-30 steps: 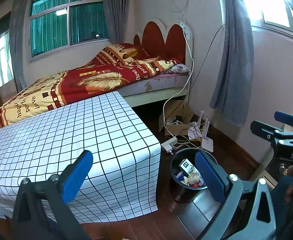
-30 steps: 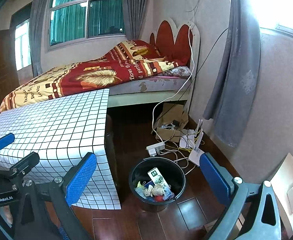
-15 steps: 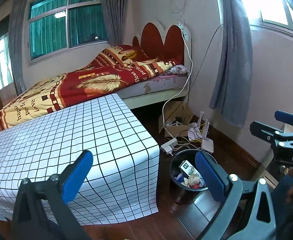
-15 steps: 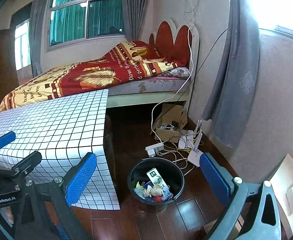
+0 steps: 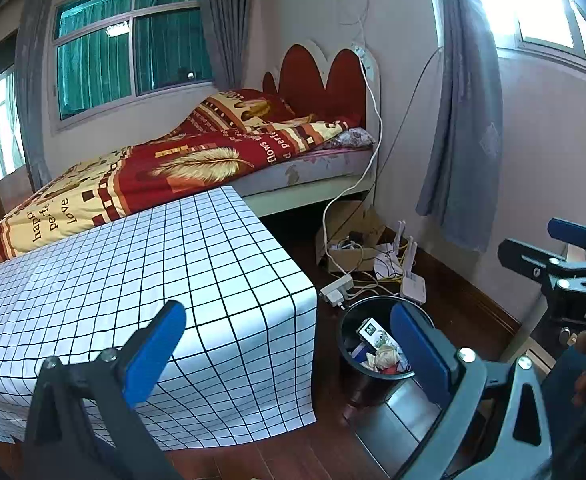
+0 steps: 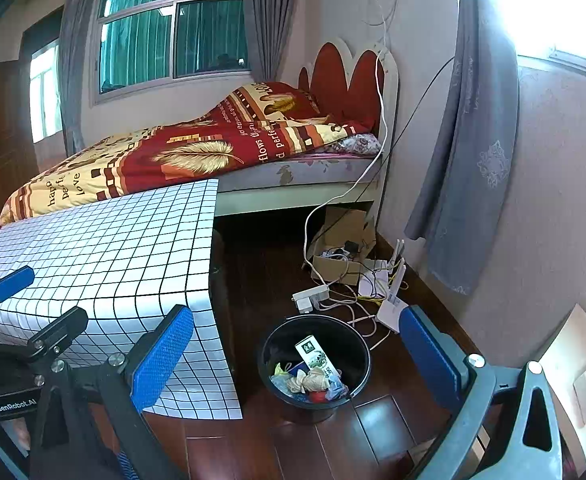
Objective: Collect trash
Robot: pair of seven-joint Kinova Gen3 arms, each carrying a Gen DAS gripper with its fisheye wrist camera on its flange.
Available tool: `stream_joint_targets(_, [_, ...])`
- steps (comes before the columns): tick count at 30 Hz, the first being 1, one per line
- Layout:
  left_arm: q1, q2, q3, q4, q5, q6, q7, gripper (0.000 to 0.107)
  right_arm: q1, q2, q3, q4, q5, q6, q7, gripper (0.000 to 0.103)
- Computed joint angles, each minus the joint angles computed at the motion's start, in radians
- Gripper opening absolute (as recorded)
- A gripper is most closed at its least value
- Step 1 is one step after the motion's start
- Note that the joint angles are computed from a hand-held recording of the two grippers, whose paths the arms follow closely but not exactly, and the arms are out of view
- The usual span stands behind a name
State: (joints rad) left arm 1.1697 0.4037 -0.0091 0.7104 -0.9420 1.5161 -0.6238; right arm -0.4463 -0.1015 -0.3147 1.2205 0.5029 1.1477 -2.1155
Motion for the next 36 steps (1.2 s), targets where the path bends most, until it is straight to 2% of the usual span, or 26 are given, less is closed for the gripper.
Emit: stream_joint_targets(36, [-0.026,-0.027,0.029,0.051,0.008,-0.023,0.013,0.103,-0.007,-0.005,-0.009,0.008,0.003,0.005,-0.016,0.103])
